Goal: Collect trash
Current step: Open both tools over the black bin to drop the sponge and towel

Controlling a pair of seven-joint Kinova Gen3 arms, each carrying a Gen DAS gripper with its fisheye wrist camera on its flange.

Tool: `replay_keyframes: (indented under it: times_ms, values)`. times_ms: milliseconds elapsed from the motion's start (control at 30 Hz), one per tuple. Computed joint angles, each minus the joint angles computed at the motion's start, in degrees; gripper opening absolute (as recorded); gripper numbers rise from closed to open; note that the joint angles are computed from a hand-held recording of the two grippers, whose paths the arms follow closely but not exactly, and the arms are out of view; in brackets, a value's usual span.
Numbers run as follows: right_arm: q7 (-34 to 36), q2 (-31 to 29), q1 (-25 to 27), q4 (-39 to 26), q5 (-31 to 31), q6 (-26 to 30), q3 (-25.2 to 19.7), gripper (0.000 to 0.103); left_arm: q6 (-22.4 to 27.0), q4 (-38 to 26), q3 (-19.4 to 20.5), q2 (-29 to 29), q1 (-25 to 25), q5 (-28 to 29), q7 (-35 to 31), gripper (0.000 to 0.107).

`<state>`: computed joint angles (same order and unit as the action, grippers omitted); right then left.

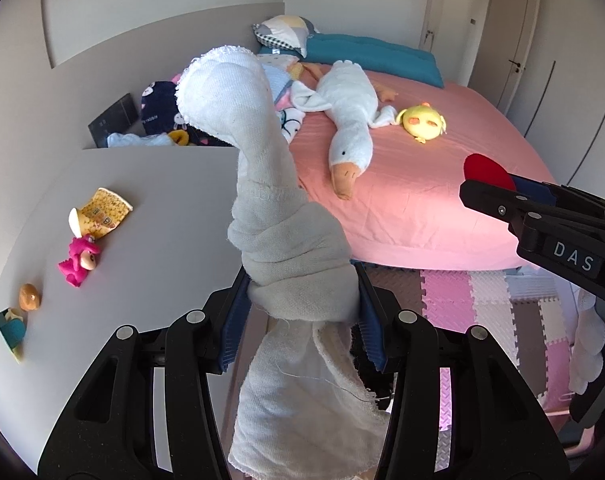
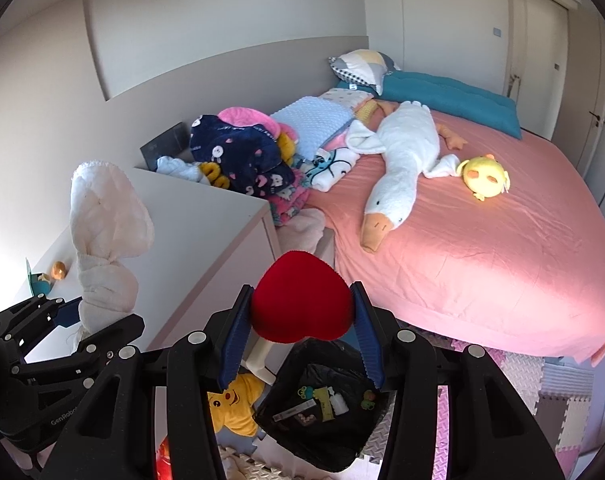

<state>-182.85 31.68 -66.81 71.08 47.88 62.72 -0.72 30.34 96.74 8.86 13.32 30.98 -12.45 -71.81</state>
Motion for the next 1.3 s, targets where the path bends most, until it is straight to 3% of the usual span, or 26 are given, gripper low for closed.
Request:
replay_keyframes:
  times_ms: [600,667,700,733,800,867,1300]
  values:
    - [-3.15,-2.00,2.23,4.04,-0.06,0.00,-1.15,0.050,1.79,-4.12,1.51,3.97,0.38,5.50,-7.55,0.049]
    - [-3.06,-2.23,2.82,4.35,-0.48,-0.61,-1.30,0.052,0.37,-3.49,3.13,3.68,-1.54,7.78,-9.62,0.067]
    - [-3.21,-2.34,3.06,4.41,-0.70,-0.81,-1.28,0.063,-0.90,-2.88,2.35,3.20,-0.94,7.69,-9.25,0.091]
    - [-4.03,-2.21,2.70,4.13,-0.57,-0.08,-0.94,0.069,-2.78,-1.93,0.51,2.50,0.72,6.66,-7.96,0.097]
    - [-6.34,-1.97,1.63,3.58,0.51,2.25,0.01,0.078,-4.98,-1.00,-1.05,1.73,2.56,3.18,-4.91,0.097]
    - [-7.19,-2.31,1.72,3.98,1.39,2.55,-0.07,0.078,-4.14,-1.90,-2.00,2.12,3.64,1.00,-2.80,0.097]
    - [-7.15,-2.81,3.48,4.42,1.99,2.32,-1.39,0.079,-2.37,-2.99,-0.90,3.24,2.06,0.81,-2.45,0.097]
